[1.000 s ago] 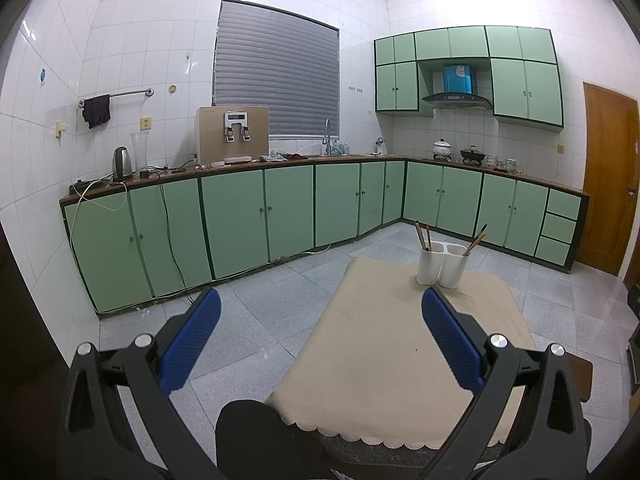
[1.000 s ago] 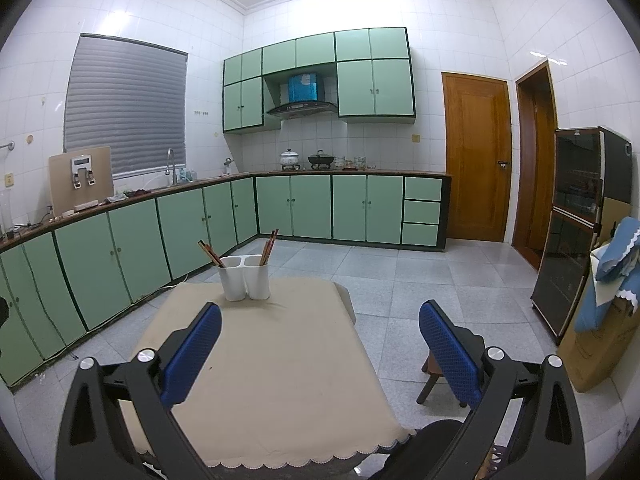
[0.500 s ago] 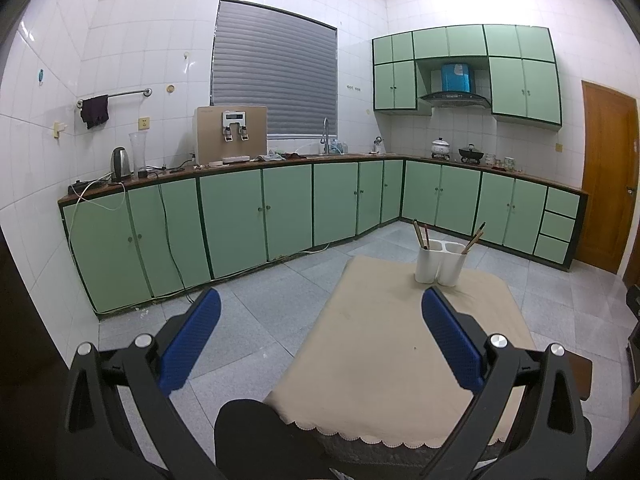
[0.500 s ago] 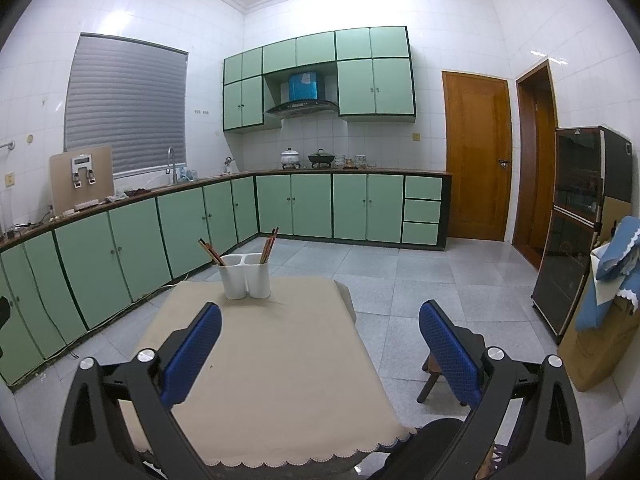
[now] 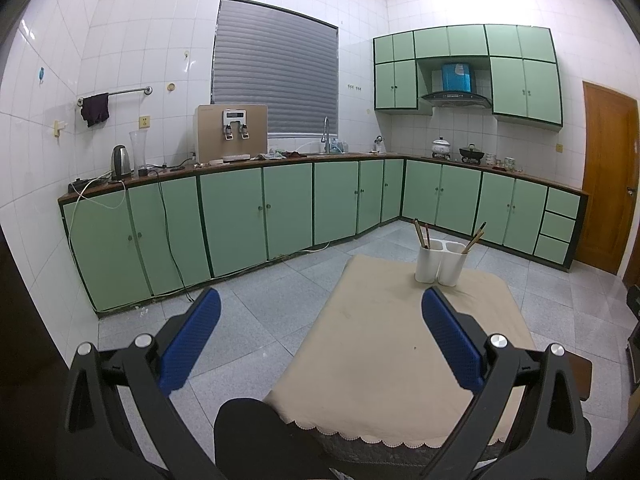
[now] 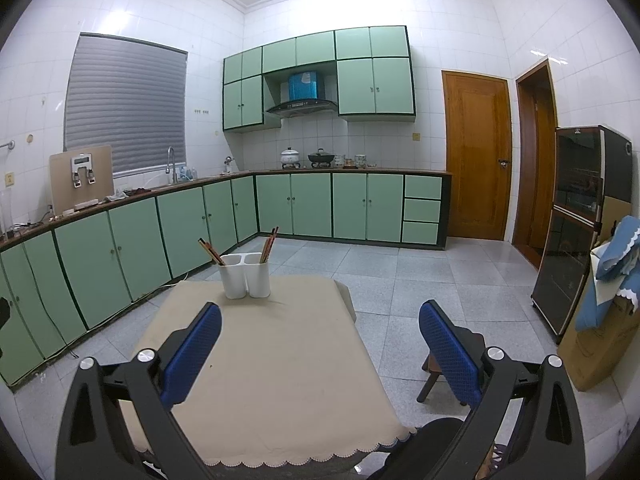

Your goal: Organize utensils

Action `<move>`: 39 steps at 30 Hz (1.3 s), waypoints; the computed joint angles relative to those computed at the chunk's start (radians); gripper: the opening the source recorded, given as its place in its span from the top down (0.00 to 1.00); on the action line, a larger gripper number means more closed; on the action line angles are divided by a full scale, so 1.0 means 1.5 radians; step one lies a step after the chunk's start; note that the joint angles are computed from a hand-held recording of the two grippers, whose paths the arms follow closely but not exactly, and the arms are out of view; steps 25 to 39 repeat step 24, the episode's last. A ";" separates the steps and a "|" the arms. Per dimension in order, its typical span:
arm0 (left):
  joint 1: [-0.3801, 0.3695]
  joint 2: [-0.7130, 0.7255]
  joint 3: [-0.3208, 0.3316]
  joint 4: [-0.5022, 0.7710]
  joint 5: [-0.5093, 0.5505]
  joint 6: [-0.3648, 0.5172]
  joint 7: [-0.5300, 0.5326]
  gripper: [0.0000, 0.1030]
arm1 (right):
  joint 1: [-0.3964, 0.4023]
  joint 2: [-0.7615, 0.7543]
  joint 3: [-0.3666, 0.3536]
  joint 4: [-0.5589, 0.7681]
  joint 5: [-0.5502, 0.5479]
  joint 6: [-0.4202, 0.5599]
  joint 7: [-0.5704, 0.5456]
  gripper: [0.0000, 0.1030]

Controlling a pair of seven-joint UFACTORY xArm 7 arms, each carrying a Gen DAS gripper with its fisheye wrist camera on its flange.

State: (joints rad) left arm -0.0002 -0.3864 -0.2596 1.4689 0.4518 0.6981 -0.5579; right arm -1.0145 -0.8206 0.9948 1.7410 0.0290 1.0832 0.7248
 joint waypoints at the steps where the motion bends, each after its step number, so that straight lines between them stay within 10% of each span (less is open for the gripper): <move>1: 0.000 0.000 0.000 0.000 0.000 0.001 0.000 0.05 | 0.000 0.001 0.000 0.000 0.000 0.000 -0.001 0.06; 39: -0.006 0.004 0.002 -0.007 -0.004 0.002 0.002 0.05 | 0.018 0.018 0.002 -0.024 -0.017 -0.009 -0.003 0.06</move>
